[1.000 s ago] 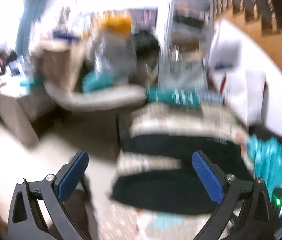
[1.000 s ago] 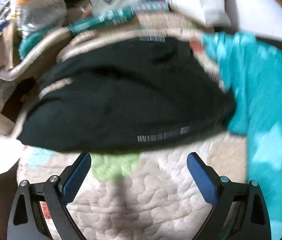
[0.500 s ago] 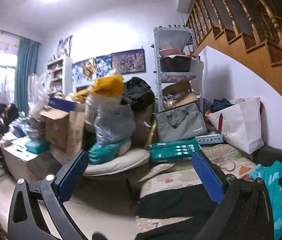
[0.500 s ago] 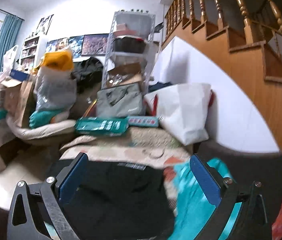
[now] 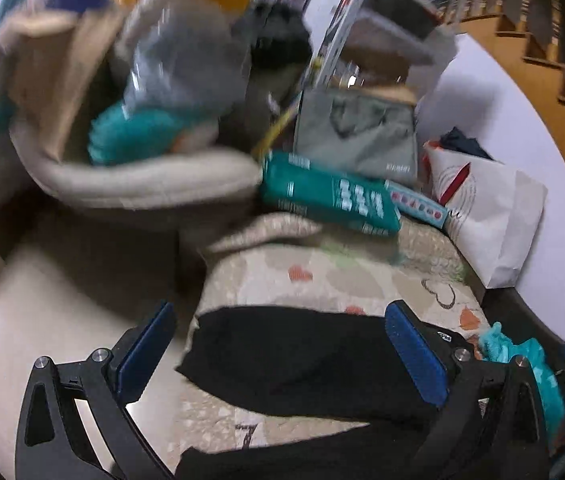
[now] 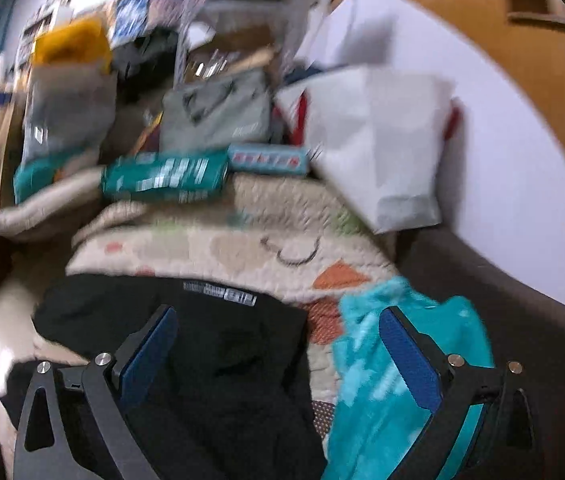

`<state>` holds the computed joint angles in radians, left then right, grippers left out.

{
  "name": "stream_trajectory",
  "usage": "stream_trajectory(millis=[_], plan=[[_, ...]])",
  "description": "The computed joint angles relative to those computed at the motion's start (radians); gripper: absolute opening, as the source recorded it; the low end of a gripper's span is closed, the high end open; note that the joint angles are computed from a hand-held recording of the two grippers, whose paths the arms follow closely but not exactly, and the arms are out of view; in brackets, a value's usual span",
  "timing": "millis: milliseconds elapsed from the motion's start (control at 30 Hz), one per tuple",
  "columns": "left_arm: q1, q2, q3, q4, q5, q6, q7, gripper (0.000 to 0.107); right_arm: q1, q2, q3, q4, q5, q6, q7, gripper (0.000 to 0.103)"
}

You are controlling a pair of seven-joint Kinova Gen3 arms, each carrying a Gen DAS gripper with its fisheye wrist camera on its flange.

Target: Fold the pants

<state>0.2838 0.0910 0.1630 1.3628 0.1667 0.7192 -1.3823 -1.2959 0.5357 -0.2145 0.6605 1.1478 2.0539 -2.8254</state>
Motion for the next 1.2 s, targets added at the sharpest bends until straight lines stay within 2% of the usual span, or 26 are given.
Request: stream_trajectory(millis=[100,167,333,400,600,767,900,1000,1067,1100,1133,1167,1200], plan=[[-0.056,0.123,0.01,-0.059,0.101,0.021,-0.115,0.103,0.137,-0.059,-0.07,0.124,-0.11,-0.122,-0.048,0.093],[-0.076,0.203,0.008,-0.12,0.148,0.06,-0.158,0.103,0.213,-0.084,-0.089,0.181,-0.159,-0.203,-0.057,0.092],[-0.118,0.353,0.025,-0.241,0.199,0.122,-0.168,0.103,0.431,-0.129,-0.208,0.303,-0.228,-0.407,-0.093,0.092],[-0.115,0.394,0.025,-0.267,0.201,0.126,-0.161,0.103,0.473,-0.133,-0.169,0.323,-0.302,-0.488,-0.059,0.092],[-0.078,0.508,0.018,-0.366,0.147,0.194,-0.158,0.103,0.422,-0.075,0.096,0.268,-0.5,-0.596,0.137,0.092],[-0.062,0.557,0.021,-0.416,0.115,0.227,-0.199,0.103,0.436,-0.008,0.139,0.182,-0.576,-0.604,0.293,0.092],[-0.066,0.593,0.042,-0.456,0.13,0.278,-0.239,0.103,0.446,0.052,0.157,0.109,-0.639,-0.585,0.424,0.092],[-0.048,0.619,0.038,-0.505,0.122,0.338,-0.259,0.087,0.449,0.104,0.174,0.048,-0.686,-0.547,0.513,0.09],[-0.047,0.608,0.033,-0.492,0.126,0.327,-0.273,0.073,0.461,0.112,0.179,0.047,-0.732,-0.565,0.537,0.076],[-0.054,0.605,0.034,-0.494,0.133,0.33,-0.274,0.06,0.467,0.102,0.181,0.065,-0.756,-0.593,0.532,0.061],[-0.064,0.601,0.039,-0.49,0.145,0.329,-0.278,0.039,0.477,0.09,0.177,0.082,-0.78,-0.621,0.522,0.045],[-0.075,0.598,0.045,-0.489,0.161,0.328,-0.282,0.031,0.471,0.085,0.192,0.09,-0.791,-0.633,0.509,0.042],[-0.085,0.594,0.052,-0.488,0.175,0.331,-0.29,0.02,0.462,0.079,0.202,0.098,-0.788,-0.641,0.501,0.034]])
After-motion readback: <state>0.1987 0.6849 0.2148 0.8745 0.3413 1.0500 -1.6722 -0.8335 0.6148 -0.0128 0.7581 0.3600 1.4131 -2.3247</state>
